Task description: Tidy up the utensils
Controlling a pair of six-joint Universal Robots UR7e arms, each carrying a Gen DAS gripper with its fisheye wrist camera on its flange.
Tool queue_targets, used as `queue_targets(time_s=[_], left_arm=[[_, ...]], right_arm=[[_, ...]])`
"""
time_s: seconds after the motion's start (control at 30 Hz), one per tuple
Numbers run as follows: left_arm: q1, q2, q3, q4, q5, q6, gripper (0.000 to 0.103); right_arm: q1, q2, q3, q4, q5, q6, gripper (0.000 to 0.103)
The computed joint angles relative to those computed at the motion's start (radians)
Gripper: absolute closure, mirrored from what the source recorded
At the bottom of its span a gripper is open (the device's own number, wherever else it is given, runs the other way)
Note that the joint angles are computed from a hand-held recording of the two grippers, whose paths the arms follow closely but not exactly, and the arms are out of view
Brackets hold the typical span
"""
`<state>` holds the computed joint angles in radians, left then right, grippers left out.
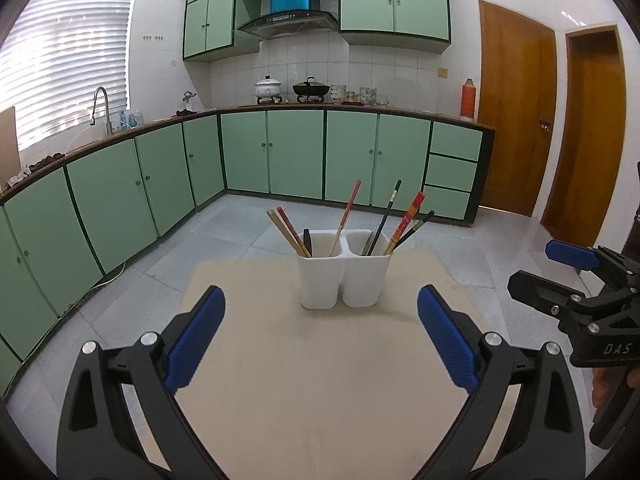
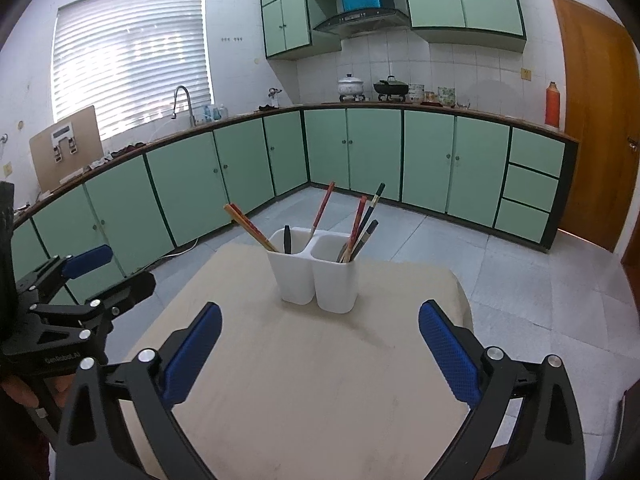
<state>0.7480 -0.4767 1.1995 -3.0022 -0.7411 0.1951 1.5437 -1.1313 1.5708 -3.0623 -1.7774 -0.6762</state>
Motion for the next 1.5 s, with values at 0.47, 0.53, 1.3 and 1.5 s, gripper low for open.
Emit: queue_targets(time_s=[0.47,0.53,1.3,1.5], left_arm=[[-0.002,0.009,-0.02,0.004,0.001,-0.01,0.009],[0.0,0.009,-0.022,0.01,-0.001,-0.017,0.009],[-0.001,0.001,-0.014,0.008,0.007,-0.021,0.009],[-0.001,-0.002,-0.015,0.013,0.007,-0.024,0.009]], right_arm=[[0.003,0.007,-0.013,-0.007,-0.004,0.003,0.006],[0.004,0.008,-0.014,-0.005,-0.005,0.001,0.006],[0.007,0.014,-0.023,-0.001,-0.009,0.001,0.006],[0.008,0.016,-0.025,0.0,-0.011,0.0,0.006]])
